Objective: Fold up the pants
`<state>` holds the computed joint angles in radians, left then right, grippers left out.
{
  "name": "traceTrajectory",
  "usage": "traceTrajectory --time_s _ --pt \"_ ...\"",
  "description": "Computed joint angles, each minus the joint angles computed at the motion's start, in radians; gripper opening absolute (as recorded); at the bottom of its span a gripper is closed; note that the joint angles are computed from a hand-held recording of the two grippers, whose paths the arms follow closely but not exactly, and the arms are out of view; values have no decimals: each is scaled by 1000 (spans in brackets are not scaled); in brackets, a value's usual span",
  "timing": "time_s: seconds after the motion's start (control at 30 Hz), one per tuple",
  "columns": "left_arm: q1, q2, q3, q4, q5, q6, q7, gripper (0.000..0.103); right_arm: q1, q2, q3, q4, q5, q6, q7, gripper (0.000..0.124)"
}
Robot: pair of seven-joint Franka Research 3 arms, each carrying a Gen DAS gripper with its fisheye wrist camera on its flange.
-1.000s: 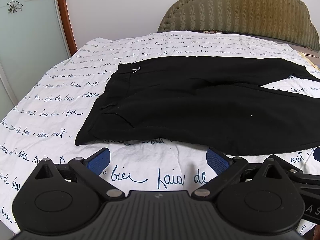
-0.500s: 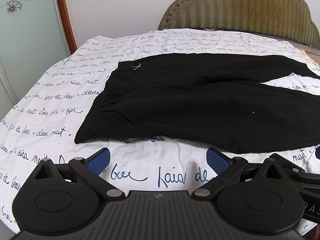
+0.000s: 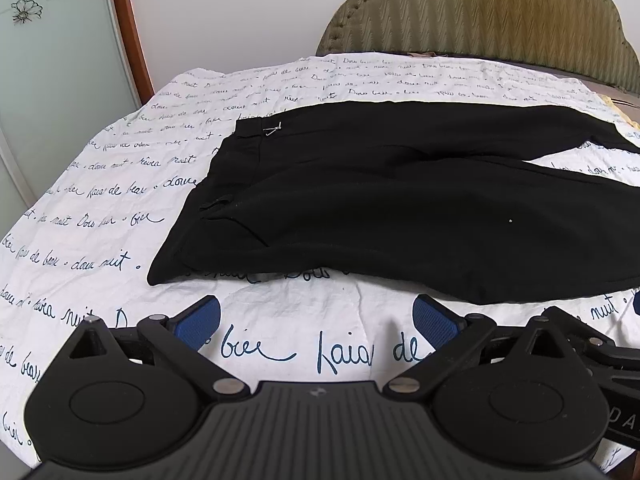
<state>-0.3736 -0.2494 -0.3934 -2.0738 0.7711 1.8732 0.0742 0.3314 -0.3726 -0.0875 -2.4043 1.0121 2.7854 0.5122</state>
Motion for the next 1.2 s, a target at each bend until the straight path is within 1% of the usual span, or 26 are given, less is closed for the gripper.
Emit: traceTrajectory --time_s 0.17,0.3,0.37,0.4,0.47,0.53,0.6,0.67,0.73,0.77,0.8,0.83,0.93,1.03,1.13,1.2 --pt "6 -9 3 -1 12 -1 3 103 0 2 -14 17 12 -49 -23 103" --pt "21 -41 16 -13 20 4 13 103 13 0 -11 25 68 -18 -92 103" --pt "34 -60 23 -20 22 17 25 103 23 7 -18 43 97 -20 -137 103" --pt "43 -69 29 -22 25 24 34 103 31 14 -31 58 122 -42 -175 103" --pt "61 -89 38 -32 31 44 48 103 39 33 -61 96 195 -120 -277 103" --pt "84 -112 58 -49 32 81 70 103 31 60 -67 136 244 -171 -351 103" --pt "113 -133 77 -67 32 118 88 103 10 96 -45 178 230 -191 -364 103" --pt "147 -149 100 -85 29 155 114 103 -21 142 -16 235 172 -221 -307 103" --pt "185 -153 123 -94 16 178 140 103 -52 186 4 294 123 -272 -240 103" --pt "203 -154 133 -99 12 195 146 103 -62 203 11 317 122 -292 -232 103" --pt "222 -156 152 -110 5 231 154 103 -71 221 18 340 122 -306 -226 103" --pt "236 -158 170 -121 -10 271 168 103 -81 234 27 354 118 -309 -219 103" --pt "262 -150 240 -154 -97 427 259 103 -96 268 57 383 91 -284 -203 103" --pt "302 -125 258 -172 -115 544 314 103 -102 290 74 400 89 -274 -207 103" --pt "339 -98 250 -169 -134 594 361 102 -110 315 86 422 67 -290 -168 103" --pt "348 -80 250 -160 -178 601 404 102 -113 328 93 433 55 -288 -150 103"
